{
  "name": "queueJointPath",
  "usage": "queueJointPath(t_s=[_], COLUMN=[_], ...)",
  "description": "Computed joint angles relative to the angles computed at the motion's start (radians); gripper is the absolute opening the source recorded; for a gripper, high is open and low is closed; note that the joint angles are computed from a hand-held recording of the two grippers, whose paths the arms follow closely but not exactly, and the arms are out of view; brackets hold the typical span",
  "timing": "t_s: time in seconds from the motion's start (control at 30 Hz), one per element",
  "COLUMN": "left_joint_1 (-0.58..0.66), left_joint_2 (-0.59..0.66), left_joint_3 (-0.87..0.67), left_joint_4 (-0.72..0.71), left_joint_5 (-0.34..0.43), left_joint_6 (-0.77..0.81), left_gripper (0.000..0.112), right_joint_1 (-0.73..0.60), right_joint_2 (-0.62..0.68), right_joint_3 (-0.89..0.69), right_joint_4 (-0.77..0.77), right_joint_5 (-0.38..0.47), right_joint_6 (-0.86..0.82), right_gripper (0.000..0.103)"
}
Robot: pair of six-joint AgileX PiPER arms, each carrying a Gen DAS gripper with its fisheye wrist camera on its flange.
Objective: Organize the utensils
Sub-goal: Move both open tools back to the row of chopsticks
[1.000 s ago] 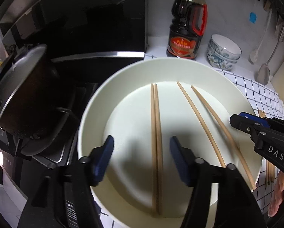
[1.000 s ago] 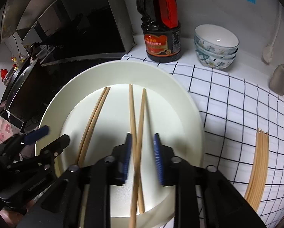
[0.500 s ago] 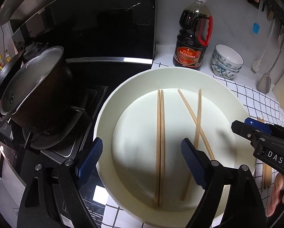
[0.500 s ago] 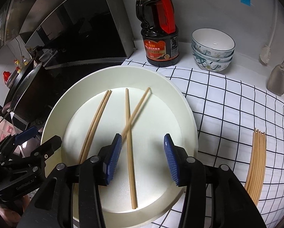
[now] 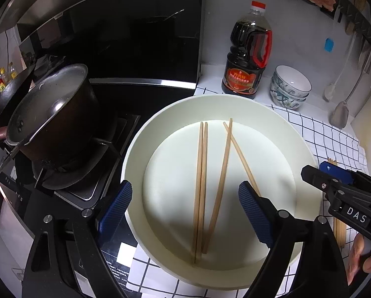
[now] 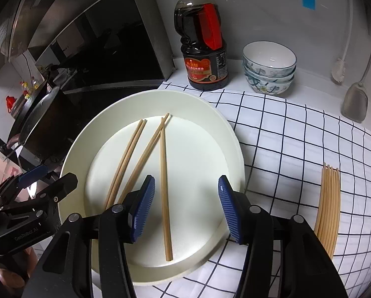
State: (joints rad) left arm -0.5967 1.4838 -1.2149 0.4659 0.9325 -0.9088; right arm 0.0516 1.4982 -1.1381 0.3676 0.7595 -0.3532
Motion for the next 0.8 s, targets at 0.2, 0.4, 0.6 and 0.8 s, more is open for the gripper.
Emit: queueJointPath(t_s=[0.2, 0.4, 0.6, 0.8], left_joint_1=[-0.029, -0.063, -0.099, -0.14], left_joint_2=[-0.006, 0.002, 0.017, 0.042], left_joint_3=[-0.016, -0.035, -0.06, -0.094], left_joint_4=[0.012, 0.016, 0.02, 0.024], left_joint_5=[0.021, 0.039, 0.058, 0.072], left_joint_6=[-0.023, -0.041, -0.056, -0.074], left_gripper=[0.086, 0.086, 0.086, 0.087], right_joint_1=[-0.03, -0.075, -0.133, -0.197], right_joint_2=[-0.032, -0.064, -0.092, -0.113], right_joint_3=[0.02, 0.042, 0.064, 0.084], right_joint_4=[0.026, 0.062, 0.093, 0.123], right_joint_5=[0.01, 0.02, 0.041, 0.061], right_joint_6=[-0.031, -0.072, -0.114, -0.167], right_gripper=[0.051, 0.053, 0.053, 0.054])
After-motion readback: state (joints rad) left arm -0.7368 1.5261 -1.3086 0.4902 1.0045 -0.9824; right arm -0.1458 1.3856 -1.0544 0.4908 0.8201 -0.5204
